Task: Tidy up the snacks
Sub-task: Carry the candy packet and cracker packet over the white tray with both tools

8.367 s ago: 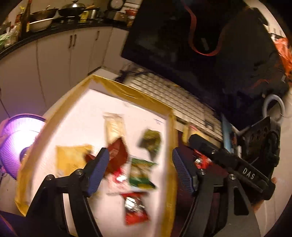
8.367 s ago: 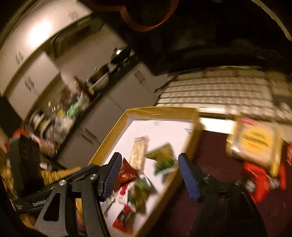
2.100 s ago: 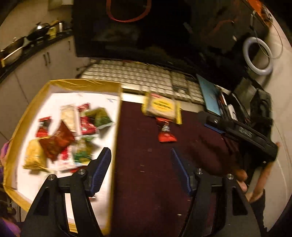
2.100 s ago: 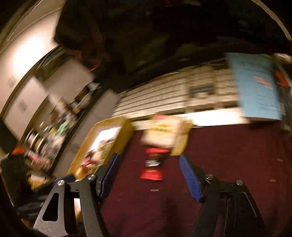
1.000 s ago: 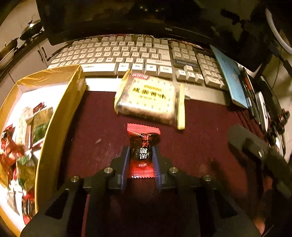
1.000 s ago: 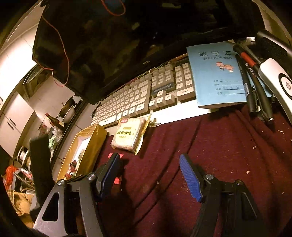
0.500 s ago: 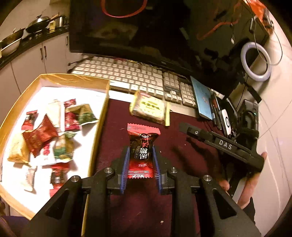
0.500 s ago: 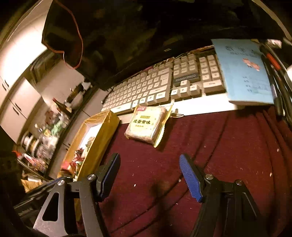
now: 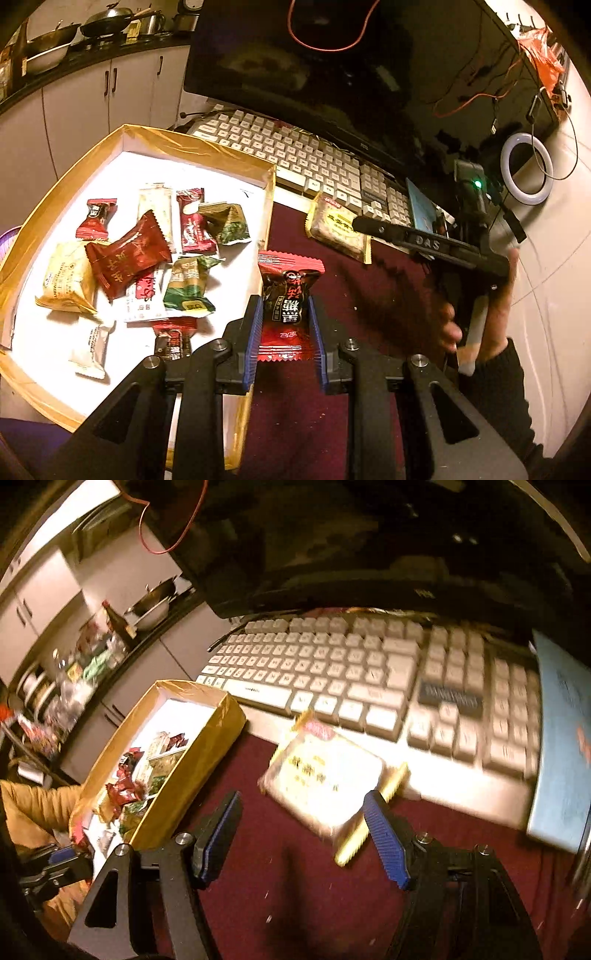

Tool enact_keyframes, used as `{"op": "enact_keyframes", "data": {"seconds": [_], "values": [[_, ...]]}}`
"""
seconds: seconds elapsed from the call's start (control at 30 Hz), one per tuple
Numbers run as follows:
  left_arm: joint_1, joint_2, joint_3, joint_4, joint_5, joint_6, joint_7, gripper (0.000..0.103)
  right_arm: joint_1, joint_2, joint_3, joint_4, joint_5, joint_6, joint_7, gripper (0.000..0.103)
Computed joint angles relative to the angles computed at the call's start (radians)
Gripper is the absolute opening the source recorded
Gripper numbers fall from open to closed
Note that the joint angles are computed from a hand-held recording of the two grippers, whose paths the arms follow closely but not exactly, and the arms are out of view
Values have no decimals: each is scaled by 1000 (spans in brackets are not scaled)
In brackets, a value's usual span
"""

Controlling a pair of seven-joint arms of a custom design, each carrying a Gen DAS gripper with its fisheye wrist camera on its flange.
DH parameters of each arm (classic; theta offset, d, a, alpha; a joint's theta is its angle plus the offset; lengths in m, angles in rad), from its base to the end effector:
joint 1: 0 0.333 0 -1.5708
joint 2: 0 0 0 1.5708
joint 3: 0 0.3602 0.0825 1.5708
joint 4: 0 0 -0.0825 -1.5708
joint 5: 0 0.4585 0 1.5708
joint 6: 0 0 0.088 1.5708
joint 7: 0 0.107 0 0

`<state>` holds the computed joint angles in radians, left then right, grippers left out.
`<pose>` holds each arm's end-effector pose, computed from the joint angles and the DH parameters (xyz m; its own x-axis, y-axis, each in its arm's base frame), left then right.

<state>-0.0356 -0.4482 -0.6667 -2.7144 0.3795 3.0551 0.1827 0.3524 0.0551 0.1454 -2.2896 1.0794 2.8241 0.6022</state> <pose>0.3411 -0.3204 0.3951 0.1214 -0.9188 0.3757 -0.7425 -0.3352 -0.5800 0.5455 0.2458 0.3533 0.5380 -0.7950 -0.2804 -0.7561 -0.3080 -0.5774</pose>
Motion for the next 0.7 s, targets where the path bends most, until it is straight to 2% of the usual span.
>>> {"op": "enact_keyframes", "data": {"seconds": [0.27,0.37,0.4,0.5,0.57,0.7], "values": [[-36,20,36,1,-9,-7,32,22,-18,118,19,108,-186,35,137,70],[-36,18,38,2,-8,-10,29,22,-34,144,32,126,-255,13,193,70],[-37,15,37,1,-7,-11,28,22,-46,140,43,119,-248,3,188,71],[-36,9,38,-2,-5,-14,26,22,-83,93,77,74,-118,-47,63,73],[-38,15,43,1,-6,-17,28,22,-67,68,74,44,-67,-43,26,77],[-42,11,43,7,-1,-34,24,22,12,48,63,-16,-161,81,124,81]]}}
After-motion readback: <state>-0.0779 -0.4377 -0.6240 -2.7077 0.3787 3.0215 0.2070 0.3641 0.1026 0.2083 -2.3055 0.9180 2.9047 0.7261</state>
